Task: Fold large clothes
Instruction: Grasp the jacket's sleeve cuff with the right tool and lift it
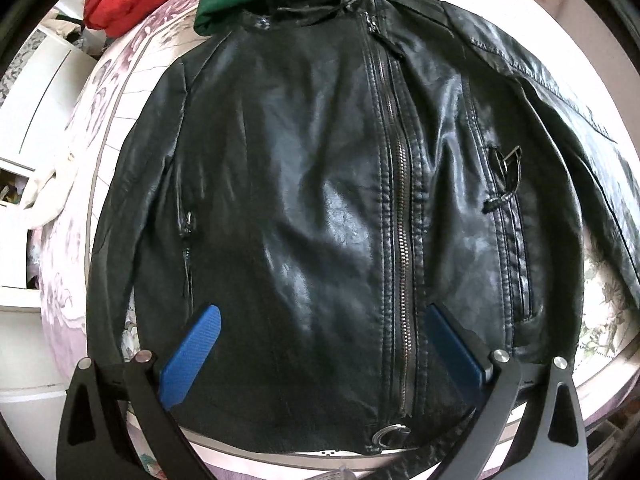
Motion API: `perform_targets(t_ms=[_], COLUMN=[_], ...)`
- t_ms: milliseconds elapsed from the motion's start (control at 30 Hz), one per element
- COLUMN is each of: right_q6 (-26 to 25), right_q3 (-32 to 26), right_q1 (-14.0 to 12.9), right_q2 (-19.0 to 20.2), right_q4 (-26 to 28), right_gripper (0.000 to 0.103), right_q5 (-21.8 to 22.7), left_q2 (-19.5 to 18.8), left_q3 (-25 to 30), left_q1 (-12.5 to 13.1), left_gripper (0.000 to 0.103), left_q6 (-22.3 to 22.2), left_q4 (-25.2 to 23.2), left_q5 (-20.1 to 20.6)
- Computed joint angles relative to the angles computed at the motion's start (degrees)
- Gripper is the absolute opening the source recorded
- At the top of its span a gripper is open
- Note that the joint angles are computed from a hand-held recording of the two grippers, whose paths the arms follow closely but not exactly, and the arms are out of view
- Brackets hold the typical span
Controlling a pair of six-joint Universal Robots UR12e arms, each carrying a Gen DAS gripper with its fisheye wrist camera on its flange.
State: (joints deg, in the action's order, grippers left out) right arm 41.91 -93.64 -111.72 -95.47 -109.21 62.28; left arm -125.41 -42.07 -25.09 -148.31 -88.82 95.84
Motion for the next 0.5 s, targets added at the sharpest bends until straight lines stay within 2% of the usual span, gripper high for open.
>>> perform_targets(t_ms=[233, 433, 500], right_q6=[-16.25, -29.03, -33.63], right_q3=[8.05, 15.71, 18.35], right_q1=[-3.16, -6.38, -7.51], right_q2=[-0.91, -2.63, -3.47], right_q4=[-6.93, -13.91, -14.5], right_gripper=[0.009, 0.008, 0.008], right_q5=[3.02, 2.01, 2.61], left_q2=[-0.47, -3.32, -4.66], left_q3=[1.42, 7.08, 9.71], left_q1=[0.46, 1.59, 2.17], left_gripper=[0.103, 0.103, 0.103], left_q6=[-1.1, -5.37, -6.46], left_q4=[-0.01, -2.94, -3.89], left_q5=[-0.85, -1.01, -1.41])
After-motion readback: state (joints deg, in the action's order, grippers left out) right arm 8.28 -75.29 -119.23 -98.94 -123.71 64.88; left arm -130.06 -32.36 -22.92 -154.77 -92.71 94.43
